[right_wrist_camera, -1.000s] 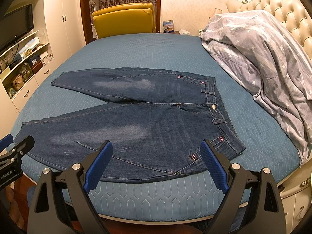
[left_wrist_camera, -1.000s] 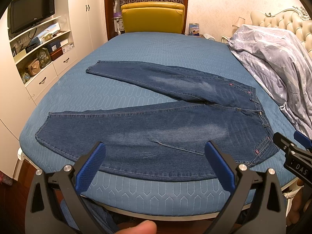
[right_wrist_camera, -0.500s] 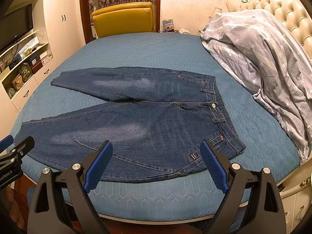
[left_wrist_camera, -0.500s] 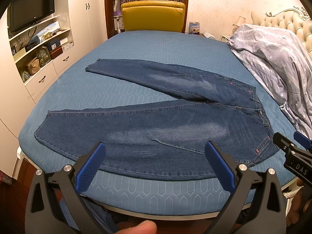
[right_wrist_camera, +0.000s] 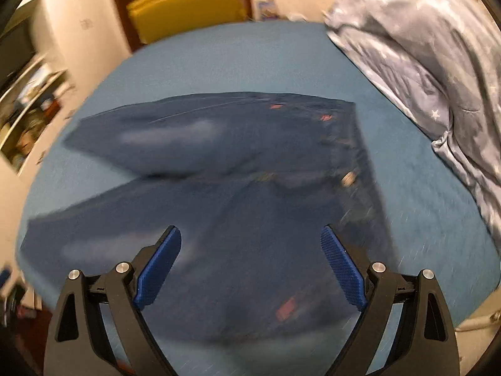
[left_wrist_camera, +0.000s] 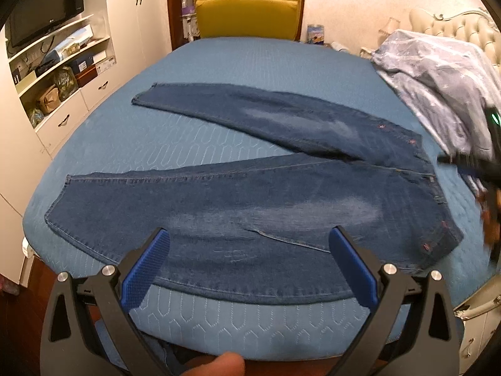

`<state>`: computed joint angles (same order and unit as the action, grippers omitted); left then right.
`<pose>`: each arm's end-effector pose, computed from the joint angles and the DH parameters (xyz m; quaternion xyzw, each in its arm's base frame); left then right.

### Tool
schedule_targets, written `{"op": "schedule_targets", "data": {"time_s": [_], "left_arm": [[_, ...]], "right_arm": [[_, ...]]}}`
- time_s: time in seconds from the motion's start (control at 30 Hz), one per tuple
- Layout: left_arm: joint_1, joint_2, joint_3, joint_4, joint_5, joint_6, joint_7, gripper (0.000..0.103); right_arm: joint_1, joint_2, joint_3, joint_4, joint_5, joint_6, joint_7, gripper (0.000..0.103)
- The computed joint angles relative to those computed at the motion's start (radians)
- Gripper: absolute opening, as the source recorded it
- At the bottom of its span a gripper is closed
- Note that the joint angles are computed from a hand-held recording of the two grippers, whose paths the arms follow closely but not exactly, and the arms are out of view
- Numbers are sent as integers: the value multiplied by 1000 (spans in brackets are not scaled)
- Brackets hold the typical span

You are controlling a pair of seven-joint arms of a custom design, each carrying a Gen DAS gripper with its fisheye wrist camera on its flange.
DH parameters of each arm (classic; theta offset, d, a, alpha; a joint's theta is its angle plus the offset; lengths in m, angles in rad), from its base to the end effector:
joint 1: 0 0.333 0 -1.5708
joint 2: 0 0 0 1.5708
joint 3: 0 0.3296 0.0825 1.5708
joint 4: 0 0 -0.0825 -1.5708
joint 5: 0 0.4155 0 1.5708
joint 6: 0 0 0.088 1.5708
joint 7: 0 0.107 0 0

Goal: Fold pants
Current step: 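Reach to the jeans waistband corner and close the right tool on it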

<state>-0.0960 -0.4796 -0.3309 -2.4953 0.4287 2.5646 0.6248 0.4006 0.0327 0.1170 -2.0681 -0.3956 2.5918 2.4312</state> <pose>0.4185 -0.2072 0.4992 -0.7332 0.5924 -0.2146 0.2556 0.5360 0.3131 0.4669 -0.6601 0.6986 -0.1609 0.2242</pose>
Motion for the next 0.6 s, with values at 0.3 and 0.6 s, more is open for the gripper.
{"op": "schedule_targets", "data": {"time_s": [0.3,0.6], "left_arm": [[54,140,33,59,57,-7,-18,102],[88,275,101,164,125,16,-21,102]], "right_arm": [[-147,461,-122,527,207,-155,-282,88],[-202,700,-116,790,328,-143,-446,85]]}}
